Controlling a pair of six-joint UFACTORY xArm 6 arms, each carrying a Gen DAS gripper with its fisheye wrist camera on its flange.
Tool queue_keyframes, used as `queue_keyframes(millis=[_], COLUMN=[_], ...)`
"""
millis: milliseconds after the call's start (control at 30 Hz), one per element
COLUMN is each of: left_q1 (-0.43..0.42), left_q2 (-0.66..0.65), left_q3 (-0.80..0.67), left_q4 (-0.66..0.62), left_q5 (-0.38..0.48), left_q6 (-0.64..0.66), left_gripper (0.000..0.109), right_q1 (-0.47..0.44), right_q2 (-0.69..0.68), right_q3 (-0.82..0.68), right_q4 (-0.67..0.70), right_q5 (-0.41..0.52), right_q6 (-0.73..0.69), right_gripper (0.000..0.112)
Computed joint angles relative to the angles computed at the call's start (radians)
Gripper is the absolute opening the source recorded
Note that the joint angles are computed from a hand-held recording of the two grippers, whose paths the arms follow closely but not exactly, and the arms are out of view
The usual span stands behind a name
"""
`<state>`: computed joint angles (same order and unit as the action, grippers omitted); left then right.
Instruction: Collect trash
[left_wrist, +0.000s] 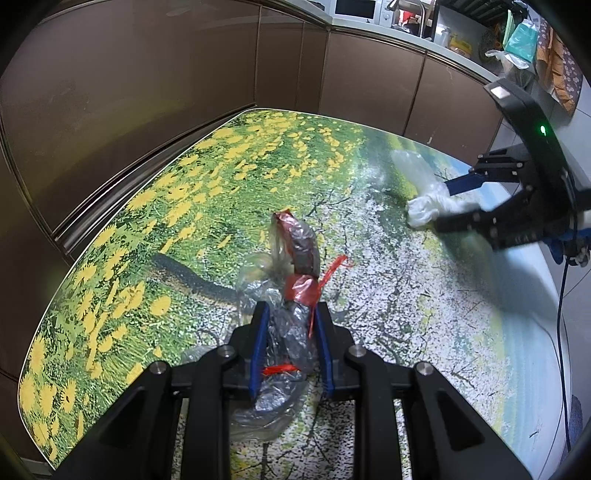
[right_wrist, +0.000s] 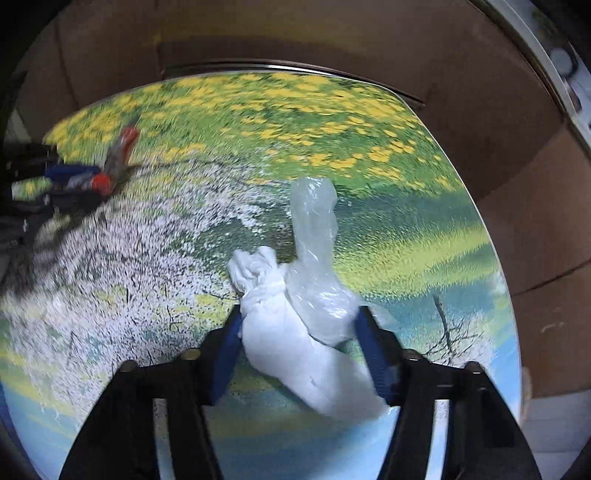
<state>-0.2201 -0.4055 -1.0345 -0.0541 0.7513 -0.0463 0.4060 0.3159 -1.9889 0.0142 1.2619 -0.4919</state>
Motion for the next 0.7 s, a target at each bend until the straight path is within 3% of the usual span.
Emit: queue_keyframes(millis=[133, 200, 467, 700], left_q1=[-0.007, -0.007, -0.028, -0.024], left_q2=[0.0, -0.005, -0.057, -0.071], left_q3=[-0.001, 0.003, 0.042, 0.054], left_q4=[0.028, 0.034, 0.066, 0.045], left_q5=[0.002, -0.001, 0.003, 0.003], left_q6=[-0.013, -0.021, -0.057, -0.071], left_gripper=[0.015, 0.013, 0.011, 0.011], right_q1=[-0.014, -0.009, 0.011, 0.017], right_q2=[-0.032, -0.056, -0.214, -0.194], right_q3=[0.042, 0.075, 0.282, 0.249], right_q4=[0.029, 0.019, 0.017, -0.037], right_q5=[-0.037, -0.06, -0.155, -0.171], right_q6=[0.043, 0.071, 0.167, 0.223], right_gripper=[0.02, 0.012, 0.01, 0.011])
